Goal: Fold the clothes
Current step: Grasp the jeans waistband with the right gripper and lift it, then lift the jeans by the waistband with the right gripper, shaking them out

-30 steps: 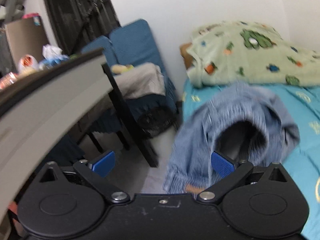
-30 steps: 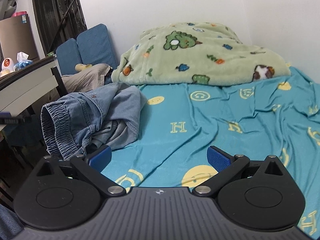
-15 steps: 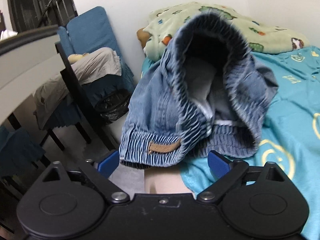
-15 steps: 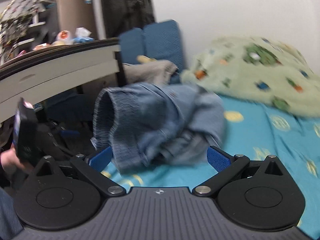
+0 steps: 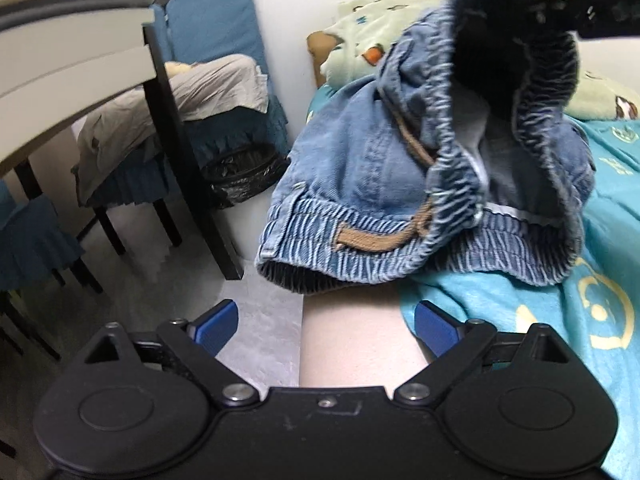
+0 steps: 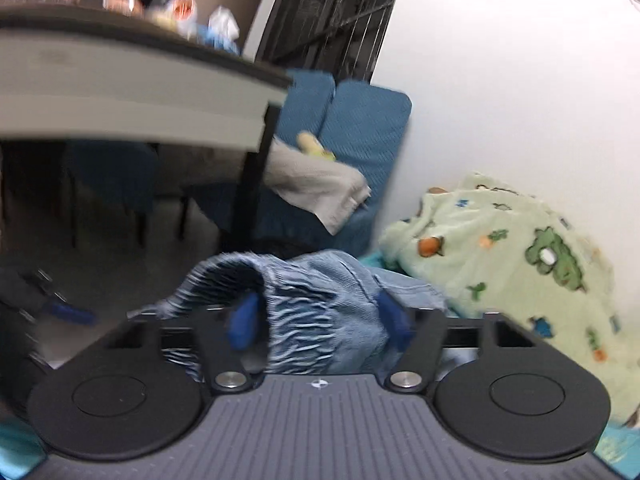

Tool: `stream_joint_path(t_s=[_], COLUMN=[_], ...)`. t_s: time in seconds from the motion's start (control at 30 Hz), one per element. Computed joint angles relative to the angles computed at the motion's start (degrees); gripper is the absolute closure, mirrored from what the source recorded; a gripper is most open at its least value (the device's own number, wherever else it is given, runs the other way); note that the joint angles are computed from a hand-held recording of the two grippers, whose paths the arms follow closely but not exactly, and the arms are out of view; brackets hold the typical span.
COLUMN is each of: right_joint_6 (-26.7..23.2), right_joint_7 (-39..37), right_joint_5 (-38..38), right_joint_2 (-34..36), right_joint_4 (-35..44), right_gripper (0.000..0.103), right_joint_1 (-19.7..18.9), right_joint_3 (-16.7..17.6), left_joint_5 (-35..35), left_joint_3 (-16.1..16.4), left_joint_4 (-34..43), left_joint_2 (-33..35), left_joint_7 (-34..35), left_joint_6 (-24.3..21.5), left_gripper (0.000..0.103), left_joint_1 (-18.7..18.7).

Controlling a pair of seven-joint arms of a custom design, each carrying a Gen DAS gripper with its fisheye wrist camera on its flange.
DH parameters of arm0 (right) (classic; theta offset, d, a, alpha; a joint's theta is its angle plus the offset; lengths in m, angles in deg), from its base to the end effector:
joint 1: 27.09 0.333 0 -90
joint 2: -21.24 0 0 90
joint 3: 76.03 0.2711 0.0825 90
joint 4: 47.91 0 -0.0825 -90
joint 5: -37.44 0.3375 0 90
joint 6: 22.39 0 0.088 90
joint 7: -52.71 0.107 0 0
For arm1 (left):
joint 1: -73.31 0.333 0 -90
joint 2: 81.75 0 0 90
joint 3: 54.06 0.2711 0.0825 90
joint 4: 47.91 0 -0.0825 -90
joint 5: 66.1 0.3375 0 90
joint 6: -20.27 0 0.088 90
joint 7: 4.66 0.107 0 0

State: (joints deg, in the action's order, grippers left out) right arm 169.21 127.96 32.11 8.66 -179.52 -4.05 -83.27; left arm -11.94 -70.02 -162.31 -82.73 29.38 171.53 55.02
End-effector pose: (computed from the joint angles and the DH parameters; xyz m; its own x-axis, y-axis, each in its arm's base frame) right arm 0.4656 0.1368 0.5748 0.3761 -0.8785 0.2944 -0.1799 -0.3809 -0.9069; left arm 0.4436 -0.3282 0.5063 -0.2226 -0.9564 -0.1889 -0.5668 0.2847 -0.7731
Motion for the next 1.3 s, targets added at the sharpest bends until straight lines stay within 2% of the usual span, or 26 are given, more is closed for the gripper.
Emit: stream_joint_path(t_s=[0.03, 0.07, 0.1, 0.13, 0.17, 0.27, 0.33, 0.43, 0.47, 0.6, 0.67, 0.77, 0.87, 1.13, 1.3], right_joint_6=[-0.70, -1.37, -2.31, -1.76, -1.40, -1.76, -2.25, -3.68, -4.61, -6.69, -7.14, -7.33, -6.73, -14.96, -15.93], right_joint_7=[-1.01, -2.04, -3.18, -3.73, -0.32, 0.81, 0.13, 0.18, 0.11, -3.27, -4.49, -5.87, -7.73, -10.04, -12.03], right_joint_5=[2.57, 4.86, 6.86, 7.29, 3.74, 3.99, 4.56, 5.30, 5.71, 7.09, 8.71, 11.52, 13.86, 24.03, 29.80], right_joint_2=[0.00, -0.07, -0.22, -1.01, -2.18, -6.52, -10.23, -13.10, -13.97, -16.95, -18.45, -19.96, -21.35, -21.03, -18.92], right_joint_4=[0.37, 0.73, 1.18, 0.58, -0.29, -2.89, -4.64, -5.16, -5.16, -5.13, -5.26, -4.72, -4.41, -0.35, -0.37], right_gripper=[0.071, 0.087, 0.090, 0.091, 0.094, 0.095, 0.095, 0.096, 0.096, 0.096, 0.097, 0.097, 0.097, 0.097, 0.097], right_joint_1=[-3.00, -4.00, -3.00, -0.36, 0.62, 0.70, 2.16, -3.54, -4.03, -3.12, -2.54, -1.79, 0.13, 4.16, 4.91], right_joint_3=[3.00, 4.00, 3.00, 0.00, -2.10, -3.82, -6.47, -3.42, -3.59, -7.43, -9.70, -13.31, -17.92, -28.59, -31.40], left_joint_5=[-0.34, -0.66, -0.64, 0.00, 0.95, 3.16, 3.29, 1.28, 0.59, -2.37, -2.46, -1.21, -3.21, -2.38, -2.97], left_joint_3=[-0.13, -0.23, -0.35, -0.48, -0.60, -1.34, -1.85, -2.68, -3.01, -4.40, -5.02, -5.38, -4.85, -1.68, 1.92], left_joint_4=[0.42, 0.86, 1.22, 1.35, 1.33, 2.46, 3.61, 5.92, 7.05, 13.10, 16.71, 24.42, 33.50, 61.67, 73.40], left_joint_2=[0.11, 0.23, 0.23, -0.01, -0.33, -0.99, -1.33, -1.74, -1.68, 0.05, 1.88, 6.66, 12.87, 32.01, 40.76], left_joint_7=[0.22, 0.43, 0.48, 0.44, 0.46, 1.56, 2.88, 4.86, 5.80, 11.07, 12.23, 11.15, 13.53, 21.09, 26.08], left_joint_6=[-0.96, -1.93, -2.68, -2.66, -2.03, -1.77, -1.93, -2.80, -3.31, -7.60, -11.46, -19.27, -23.01, -32.72, -37.77], left_gripper=[0.009, 0.009, 0.009, 0.009, 0.009, 0.009, 0.008, 0.008, 0.008, 0.008, 0.008, 0.007, 0.007, 0.007, 0.008], left_joint_1=[-0.13, -0.28, -0.47, -0.68, -0.83, -1.46, -1.92, -2.79, -3.16, -5.48, -7.21, -11.27, -15.32, -30.38, -38.84])
